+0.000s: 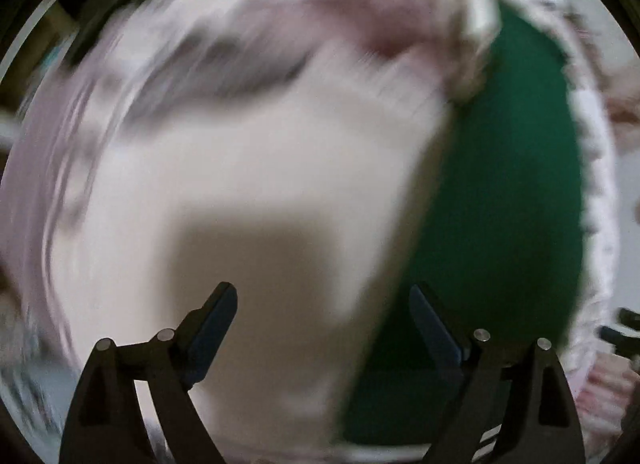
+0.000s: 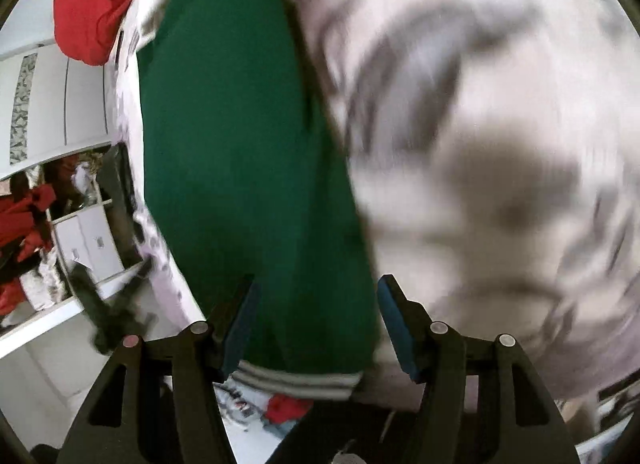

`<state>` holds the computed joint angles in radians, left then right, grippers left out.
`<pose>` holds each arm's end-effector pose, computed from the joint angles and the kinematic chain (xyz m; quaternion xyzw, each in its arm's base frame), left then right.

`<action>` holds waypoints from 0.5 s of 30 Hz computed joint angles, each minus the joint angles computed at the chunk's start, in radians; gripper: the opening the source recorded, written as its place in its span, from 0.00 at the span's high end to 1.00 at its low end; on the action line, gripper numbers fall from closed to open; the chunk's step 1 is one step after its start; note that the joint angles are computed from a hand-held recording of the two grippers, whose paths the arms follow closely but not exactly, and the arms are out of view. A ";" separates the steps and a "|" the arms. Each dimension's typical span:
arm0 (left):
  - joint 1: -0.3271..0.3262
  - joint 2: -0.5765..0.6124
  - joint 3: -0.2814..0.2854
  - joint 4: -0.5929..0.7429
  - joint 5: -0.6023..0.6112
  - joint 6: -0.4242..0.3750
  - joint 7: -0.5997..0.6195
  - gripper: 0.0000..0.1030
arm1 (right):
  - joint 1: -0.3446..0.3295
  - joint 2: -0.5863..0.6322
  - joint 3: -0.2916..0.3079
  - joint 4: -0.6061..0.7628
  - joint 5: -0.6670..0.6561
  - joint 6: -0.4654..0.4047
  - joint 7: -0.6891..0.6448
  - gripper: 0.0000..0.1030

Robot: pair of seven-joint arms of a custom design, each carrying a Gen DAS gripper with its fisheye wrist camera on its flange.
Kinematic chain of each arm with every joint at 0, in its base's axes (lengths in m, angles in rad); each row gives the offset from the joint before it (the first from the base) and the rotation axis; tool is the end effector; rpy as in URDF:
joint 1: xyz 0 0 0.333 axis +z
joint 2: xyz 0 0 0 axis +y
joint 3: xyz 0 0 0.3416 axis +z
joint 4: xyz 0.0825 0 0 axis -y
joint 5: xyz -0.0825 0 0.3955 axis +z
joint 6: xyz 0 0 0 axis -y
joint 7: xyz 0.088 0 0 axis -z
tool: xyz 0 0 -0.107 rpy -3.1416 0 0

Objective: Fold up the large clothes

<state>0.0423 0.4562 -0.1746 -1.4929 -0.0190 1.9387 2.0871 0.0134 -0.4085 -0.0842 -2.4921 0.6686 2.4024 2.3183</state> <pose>0.7049 -0.0751 0.4301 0.4553 -0.8891 0.0380 0.0279 0.4422 -0.0290 0.4839 -0.1519 0.9389 0.1832 0.2486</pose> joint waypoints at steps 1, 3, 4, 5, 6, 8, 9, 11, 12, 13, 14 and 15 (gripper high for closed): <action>0.004 -0.024 0.022 -0.072 0.035 0.051 -0.012 0.14 | 0.005 -0.019 0.033 -0.033 -0.005 0.036 0.034 0.39; 0.015 -0.042 0.041 -0.158 0.078 0.124 -0.015 0.14 | 0.016 -0.041 0.095 -0.085 -0.052 0.070 0.114 0.39; 0.031 -0.041 0.039 -0.183 0.063 0.149 -0.006 0.14 | 0.029 -0.043 0.110 -0.104 -0.061 0.089 0.140 0.39; 0.064 -0.037 0.024 -0.197 0.001 0.174 0.024 0.11 | 0.057 -0.045 0.120 -0.132 -0.036 0.134 0.152 0.39; 0.078 -0.034 0.017 -0.202 -0.029 0.190 0.038 0.09 | 0.082 -0.040 0.120 -0.144 -0.015 0.163 0.158 0.39; 0.088 -0.009 0.009 -0.182 -0.063 0.192 0.048 0.00 | 0.147 -0.036 0.108 -0.178 0.066 0.232 0.148 0.39; 0.086 0.002 0.007 -0.172 -0.068 0.192 0.043 0.00 | 0.188 -0.031 0.094 -0.193 0.130 0.274 0.123 0.39; 0.071 0.011 0.014 -0.173 -0.053 0.218 0.002 0.00 | 0.246 -0.015 0.077 -0.200 0.221 0.321 0.084 0.39; 0.063 0.013 0.017 -0.173 -0.040 0.228 -0.014 0.00 | 0.280 -0.011 0.066 -0.210 0.283 0.356 0.047 0.39; 0.047 0.022 0.024 -0.161 -0.013 0.223 -0.046 0.00 | 0.332 -0.006 0.048 -0.218 0.385 0.401 -0.022 0.39; 0.036 0.030 0.027 -0.144 0.009 0.210 -0.062 0.00 | 0.380 0.005 0.032 -0.221 0.494 0.432 -0.090 0.39; 0.030 0.037 0.025 -0.127 0.019 0.193 -0.078 0.00 | 0.413 0.015 0.024 -0.223 0.604 0.450 -0.150 0.39</action>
<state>0.0718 0.4929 -0.1492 -1.6203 0.0000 2.1319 2.0087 0.4267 -0.3938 -0.0599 -2.7154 1.2727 2.8528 2.1686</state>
